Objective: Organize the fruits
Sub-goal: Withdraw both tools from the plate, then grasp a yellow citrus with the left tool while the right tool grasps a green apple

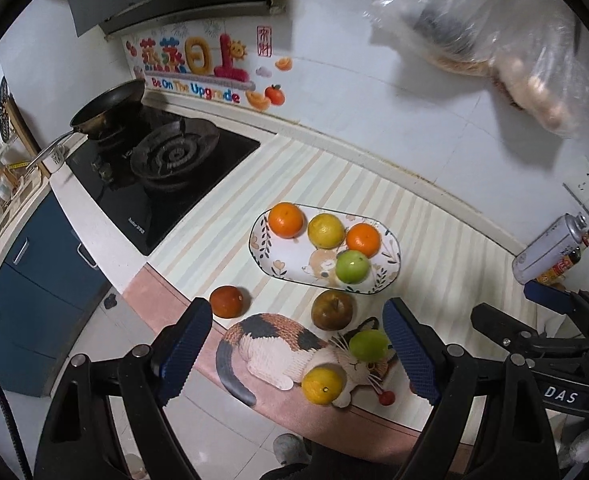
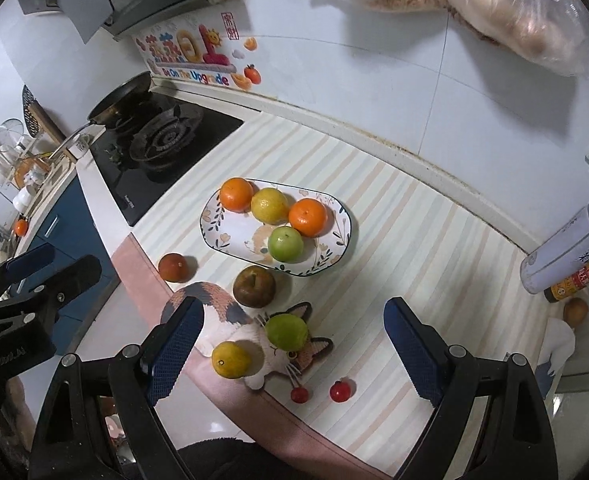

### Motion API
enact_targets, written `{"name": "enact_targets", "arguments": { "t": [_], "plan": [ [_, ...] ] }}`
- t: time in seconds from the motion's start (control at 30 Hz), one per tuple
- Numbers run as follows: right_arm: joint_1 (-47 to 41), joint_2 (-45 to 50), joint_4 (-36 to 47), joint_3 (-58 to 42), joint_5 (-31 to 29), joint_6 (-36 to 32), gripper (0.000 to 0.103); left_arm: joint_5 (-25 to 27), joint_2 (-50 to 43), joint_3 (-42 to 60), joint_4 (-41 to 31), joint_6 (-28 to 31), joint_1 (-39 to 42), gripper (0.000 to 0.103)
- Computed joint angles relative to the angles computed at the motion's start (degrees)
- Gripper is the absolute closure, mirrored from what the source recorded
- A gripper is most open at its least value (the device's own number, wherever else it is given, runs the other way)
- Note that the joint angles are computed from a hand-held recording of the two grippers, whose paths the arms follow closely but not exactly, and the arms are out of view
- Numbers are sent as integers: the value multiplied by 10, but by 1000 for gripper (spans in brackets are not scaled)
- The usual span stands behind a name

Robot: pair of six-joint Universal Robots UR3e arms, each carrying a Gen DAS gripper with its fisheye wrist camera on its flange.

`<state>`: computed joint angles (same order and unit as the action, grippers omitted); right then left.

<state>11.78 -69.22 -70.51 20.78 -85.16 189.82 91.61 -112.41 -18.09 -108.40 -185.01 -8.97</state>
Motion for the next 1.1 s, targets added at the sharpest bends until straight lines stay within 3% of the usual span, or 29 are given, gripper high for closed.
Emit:
{"name": "enact_targets", "arguments": {
  "t": [0.17,0.4,0.57,0.6,0.63,0.9,1.07,1.1],
  "plan": [
    [-10,-20,3,8,11,-3,9,5,5,15,-10,-9,-11,16],
    [-28,-35,-5,34,37,-12,9,15,26,-41,16,-26,-23,16],
    [-47,-60,-60,143,60,-11,9,8,40,-119,48,-32,-21,15],
    [-53,-67,-76,175,67,-11,9,9,43,-145,60,-32,-22,5],
    [-57,-69,-88,199,73,-13,9,13,44,-160,67,-33,-23,1],
    [-102,-45,-211,425,170,-15,10,18,20,-341,102,-47,-37,1],
    [-113,13,-253,489,222,-8,13,-29,-11,-432,135,-45,-36,2],
    [-111,25,-259,492,228,-7,13,-41,-17,-448,145,-47,-33,6]
  ]
}}
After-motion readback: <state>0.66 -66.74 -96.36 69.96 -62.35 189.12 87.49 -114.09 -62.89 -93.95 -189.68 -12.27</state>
